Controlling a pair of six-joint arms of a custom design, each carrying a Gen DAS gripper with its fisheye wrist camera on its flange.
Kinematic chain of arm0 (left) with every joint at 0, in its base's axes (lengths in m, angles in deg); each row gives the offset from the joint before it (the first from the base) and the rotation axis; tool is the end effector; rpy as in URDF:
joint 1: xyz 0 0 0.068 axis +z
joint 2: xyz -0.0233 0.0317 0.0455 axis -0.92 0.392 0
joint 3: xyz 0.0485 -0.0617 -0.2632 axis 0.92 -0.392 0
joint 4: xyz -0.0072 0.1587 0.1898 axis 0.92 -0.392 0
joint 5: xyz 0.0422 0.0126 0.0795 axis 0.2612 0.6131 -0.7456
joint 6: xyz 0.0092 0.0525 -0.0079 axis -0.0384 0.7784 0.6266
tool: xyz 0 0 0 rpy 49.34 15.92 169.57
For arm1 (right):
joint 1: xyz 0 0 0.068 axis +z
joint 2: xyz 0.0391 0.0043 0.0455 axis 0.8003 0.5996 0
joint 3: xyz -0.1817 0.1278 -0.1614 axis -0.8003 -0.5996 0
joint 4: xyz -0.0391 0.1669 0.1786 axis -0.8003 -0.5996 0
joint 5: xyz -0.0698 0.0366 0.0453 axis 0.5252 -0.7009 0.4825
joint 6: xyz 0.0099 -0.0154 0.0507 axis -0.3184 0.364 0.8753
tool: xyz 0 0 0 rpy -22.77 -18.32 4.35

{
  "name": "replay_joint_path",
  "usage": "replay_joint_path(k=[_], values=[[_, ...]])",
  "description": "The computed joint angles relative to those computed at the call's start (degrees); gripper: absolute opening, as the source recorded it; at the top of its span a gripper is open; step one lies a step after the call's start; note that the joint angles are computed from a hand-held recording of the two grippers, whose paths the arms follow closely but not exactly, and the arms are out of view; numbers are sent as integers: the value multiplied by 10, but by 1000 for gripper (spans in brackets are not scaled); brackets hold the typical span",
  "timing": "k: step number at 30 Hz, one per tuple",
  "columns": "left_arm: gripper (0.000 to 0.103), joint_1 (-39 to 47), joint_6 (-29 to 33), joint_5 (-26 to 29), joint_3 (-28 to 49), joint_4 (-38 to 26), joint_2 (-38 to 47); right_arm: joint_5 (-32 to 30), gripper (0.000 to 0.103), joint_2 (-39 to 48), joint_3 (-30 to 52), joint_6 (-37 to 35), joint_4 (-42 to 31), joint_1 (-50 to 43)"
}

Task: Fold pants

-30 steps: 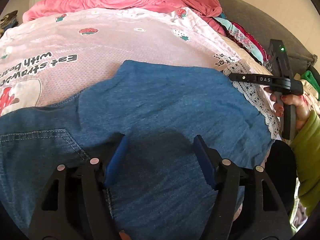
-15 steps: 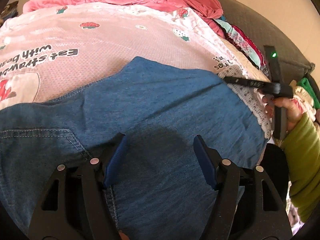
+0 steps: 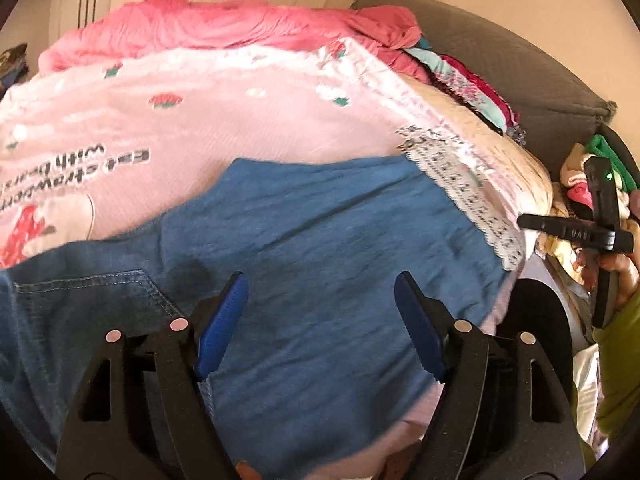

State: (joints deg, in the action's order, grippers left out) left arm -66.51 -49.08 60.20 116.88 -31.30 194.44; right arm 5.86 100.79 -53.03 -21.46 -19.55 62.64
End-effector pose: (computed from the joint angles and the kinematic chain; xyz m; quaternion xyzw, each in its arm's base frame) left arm 0.3780 -0.0203 0.1670 0.3556 0.8513 -0.2593 0.2855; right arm 0.1824 0.0254 0.1712 0.2046 0.9281 0.0453 0.3077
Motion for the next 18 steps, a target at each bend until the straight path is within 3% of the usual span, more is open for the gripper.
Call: replay_joint_path(k=[5, 8, 10, 13, 16, 18], values=[[70, -10, 18, -32, -54, 20, -26, -24, 46, 34, 2, 9, 13, 35], [70, -18, 22, -74, -94, 54, -37, -30, 27, 96, 16, 1, 27, 58], [70, -23, 26, -113, -128, 92, -45, 12, 24, 113, 23, -5, 19, 94], [70, -22, 40, -141, -159, 135, -47, 16, 24, 103, 7, 2, 28, 98], [71, -21, 40, -143, -153, 134, -40, -15, 27, 99, -23, 16, 70, 72], [71, -21, 41, -144, -148, 122, -46, -17, 38, 75, -33, 25, 67, 68]])
